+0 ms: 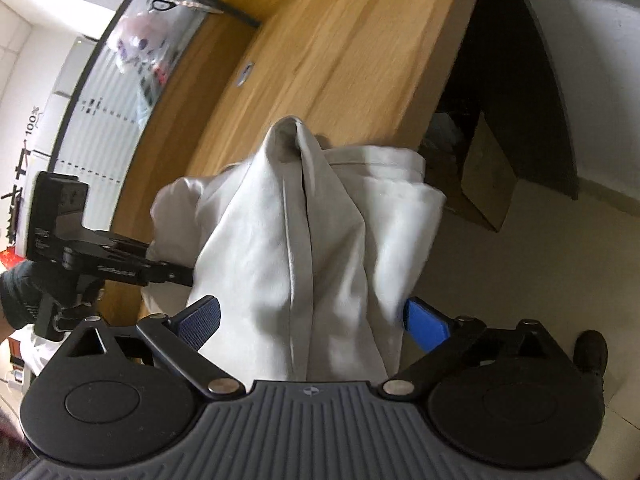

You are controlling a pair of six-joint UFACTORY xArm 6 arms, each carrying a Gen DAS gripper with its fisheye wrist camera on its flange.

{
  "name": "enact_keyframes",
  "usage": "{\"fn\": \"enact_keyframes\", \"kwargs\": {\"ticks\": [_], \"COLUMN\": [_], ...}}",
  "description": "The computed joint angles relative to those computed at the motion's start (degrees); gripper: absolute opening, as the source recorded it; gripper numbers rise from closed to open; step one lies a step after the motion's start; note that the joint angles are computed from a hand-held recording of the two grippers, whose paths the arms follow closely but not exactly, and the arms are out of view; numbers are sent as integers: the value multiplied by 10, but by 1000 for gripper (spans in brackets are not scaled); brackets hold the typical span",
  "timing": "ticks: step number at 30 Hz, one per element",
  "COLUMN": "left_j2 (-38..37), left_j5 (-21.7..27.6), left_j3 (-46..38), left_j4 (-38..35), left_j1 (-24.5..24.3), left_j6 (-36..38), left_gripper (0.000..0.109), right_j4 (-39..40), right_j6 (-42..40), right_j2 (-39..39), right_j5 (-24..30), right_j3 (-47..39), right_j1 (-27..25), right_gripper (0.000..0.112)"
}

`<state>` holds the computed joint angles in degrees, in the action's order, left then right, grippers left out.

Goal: Fold clothes
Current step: 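Carry the shirt with the left gripper off the desk toward the cardboard box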

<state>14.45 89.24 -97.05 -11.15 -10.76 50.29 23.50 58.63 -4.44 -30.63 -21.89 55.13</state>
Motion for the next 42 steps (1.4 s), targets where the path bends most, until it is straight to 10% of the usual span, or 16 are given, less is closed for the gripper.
{"fn": "enact_keyframes", "kwargs": {"ticks": [12, 18, 24, 32, 42], "left_j2": [23, -6, -65, -129, -55], "left_j5": [23, -52, -98, -68, -3], "left_j3": [-39, 38, 110, 129, -55], "left_j4": [-15, -54, -105, -138, -204], "left_j1": [-30, -73, -71, -86, -193], "left_j6": [-4, -57, -67, -12, 38], "left_gripper": [19, 19, 14, 14, 14], "right_j4": [-65, -38, 33, 447, 909], "right_j6": [193, 228, 207, -108, -463], "right_j2": [163, 188, 105, -138, -265], "right_j5": [-306, -389, -350, -177, -454], "right_j3": [55, 91, 136, 113, -30], "right_j1": [-4, 23, 83, 275, 496], "right_gripper": [96, 57, 20, 17, 17]}}
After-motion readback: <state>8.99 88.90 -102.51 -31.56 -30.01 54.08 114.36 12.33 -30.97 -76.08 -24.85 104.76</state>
